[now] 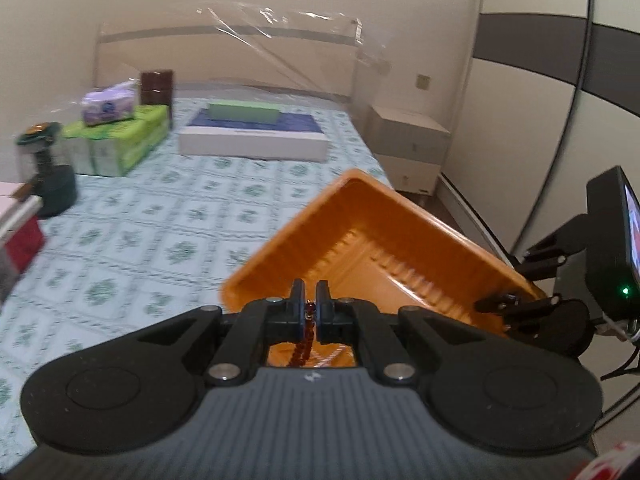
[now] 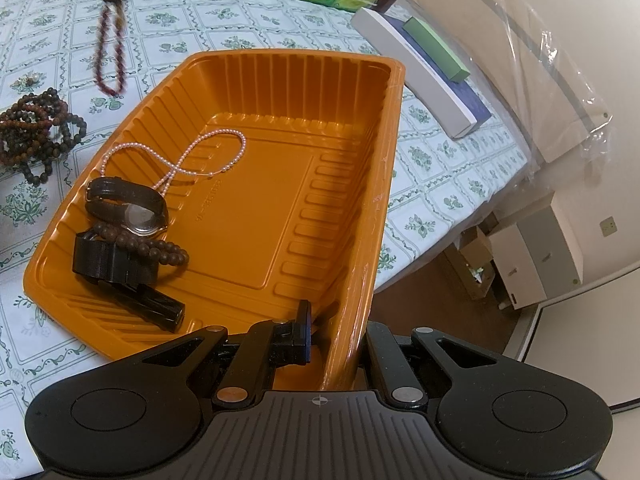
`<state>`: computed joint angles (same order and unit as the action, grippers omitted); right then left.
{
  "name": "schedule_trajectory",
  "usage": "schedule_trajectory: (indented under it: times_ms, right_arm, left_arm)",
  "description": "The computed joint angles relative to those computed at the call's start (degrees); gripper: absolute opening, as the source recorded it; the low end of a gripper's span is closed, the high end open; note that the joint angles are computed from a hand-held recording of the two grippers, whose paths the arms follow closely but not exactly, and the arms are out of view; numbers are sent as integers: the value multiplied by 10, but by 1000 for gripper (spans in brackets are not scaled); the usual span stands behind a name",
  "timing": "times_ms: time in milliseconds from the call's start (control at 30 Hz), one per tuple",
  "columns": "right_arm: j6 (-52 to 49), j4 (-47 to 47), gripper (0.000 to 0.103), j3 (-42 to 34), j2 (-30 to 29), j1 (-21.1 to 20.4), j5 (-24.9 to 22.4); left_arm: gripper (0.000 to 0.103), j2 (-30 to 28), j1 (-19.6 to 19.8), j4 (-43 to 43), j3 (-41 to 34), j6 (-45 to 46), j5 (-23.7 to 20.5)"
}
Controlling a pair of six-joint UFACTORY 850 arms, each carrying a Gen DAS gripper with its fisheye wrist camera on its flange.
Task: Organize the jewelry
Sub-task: 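Carry the red bracelet into the tray and open the left tool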
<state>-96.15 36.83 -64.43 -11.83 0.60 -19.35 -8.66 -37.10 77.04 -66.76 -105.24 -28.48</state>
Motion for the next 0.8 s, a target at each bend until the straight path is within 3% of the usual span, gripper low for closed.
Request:
schedule_trajectory:
  times_ms: [233, 533, 633, 800]
  right_arm:
    - [-3, 3, 6, -2, -2, -1, -4]
    - [-1, 3, 6, -3, -4, -2, -6]
    - [-1, 3, 6, -3, -3, -1, -6]
    - [-8, 9, 6, -1, -2, -2, -5]
  left_arm:
    - [4, -44, 6, -36, -35, 38, 46]
    - [5, -58, 15, -68, -40, 59, 75]
    - [10, -46, 17, -45, -27, 26, 71]
    - [13, -10, 11, -26, 9, -9, 28]
